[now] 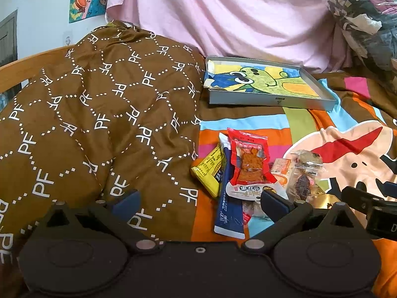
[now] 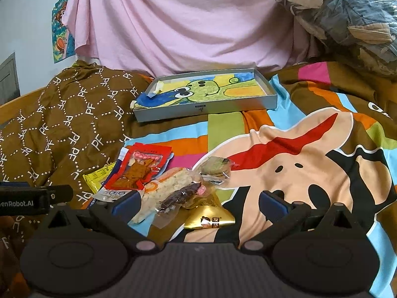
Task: Organize snacks
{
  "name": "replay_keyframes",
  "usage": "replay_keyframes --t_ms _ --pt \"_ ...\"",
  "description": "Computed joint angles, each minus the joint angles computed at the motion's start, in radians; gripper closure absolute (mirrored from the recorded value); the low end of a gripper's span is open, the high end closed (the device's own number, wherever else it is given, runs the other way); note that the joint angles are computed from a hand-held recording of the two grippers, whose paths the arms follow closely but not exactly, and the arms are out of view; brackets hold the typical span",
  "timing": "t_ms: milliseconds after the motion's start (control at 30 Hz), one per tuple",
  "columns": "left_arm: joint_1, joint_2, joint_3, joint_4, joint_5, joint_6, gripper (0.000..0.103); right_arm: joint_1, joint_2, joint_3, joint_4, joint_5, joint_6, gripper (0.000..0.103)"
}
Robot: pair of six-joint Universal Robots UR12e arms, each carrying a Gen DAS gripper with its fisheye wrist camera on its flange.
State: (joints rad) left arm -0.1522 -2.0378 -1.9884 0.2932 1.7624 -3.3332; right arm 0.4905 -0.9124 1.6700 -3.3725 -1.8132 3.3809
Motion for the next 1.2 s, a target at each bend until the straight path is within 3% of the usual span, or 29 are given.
replay_keyframes --t_ms 900,1200 --pt "0.001 -0.001 0.002 -0.016 -0.005 -0.005 0.001 -0.005 -0.001 0.007 -0.013 0.020 0.011 0.000" --pt "-0.003 -0.012 0.012 0.002 0.029 -0.001 0.001 -0.007 0.001 0.006 -0.001 0.060 -0.047 0.000"
